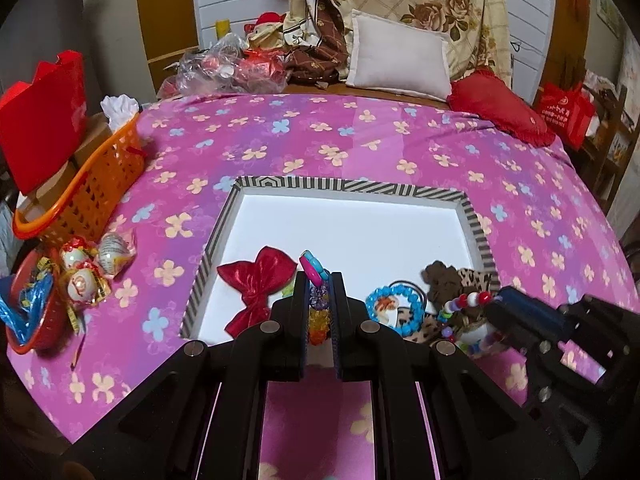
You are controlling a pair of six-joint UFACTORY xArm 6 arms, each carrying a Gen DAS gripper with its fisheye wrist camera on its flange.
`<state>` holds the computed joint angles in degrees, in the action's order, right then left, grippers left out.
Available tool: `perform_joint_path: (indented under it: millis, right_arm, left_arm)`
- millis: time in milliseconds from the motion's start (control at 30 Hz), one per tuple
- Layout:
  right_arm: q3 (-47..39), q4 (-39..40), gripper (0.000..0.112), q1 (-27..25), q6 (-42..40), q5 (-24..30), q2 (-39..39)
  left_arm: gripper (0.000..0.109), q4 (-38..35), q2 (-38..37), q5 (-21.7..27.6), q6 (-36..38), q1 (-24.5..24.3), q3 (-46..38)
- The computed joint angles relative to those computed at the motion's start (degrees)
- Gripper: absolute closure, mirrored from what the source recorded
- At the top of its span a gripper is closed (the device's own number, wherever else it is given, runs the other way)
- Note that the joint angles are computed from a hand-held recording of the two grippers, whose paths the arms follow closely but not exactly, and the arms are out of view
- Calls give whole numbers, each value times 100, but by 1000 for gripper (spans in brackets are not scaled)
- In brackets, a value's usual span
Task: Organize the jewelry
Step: 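Carry both bracelets over the striped box with both tools, then lower both bracelets into the box and open both tools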
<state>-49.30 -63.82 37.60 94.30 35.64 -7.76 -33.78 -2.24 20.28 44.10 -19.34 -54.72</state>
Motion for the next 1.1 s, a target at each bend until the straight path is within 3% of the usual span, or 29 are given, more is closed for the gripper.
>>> perform_joint_path:
  millis: [433,733,1100]
  right_arm:
    - [-280,-126,103,-613,335,-1171,781]
    - [0,-28,103,-1016,651,-1394,926]
    - [-195,456,103,-1064,87,-1345,1325]
  left_arm:
    - [101,307,844,144,-491,-57,-553]
    - [101,1015,1327,-128,-1076,22,-671]
    - [101,1569,1672,-276,-1596,16,-739]
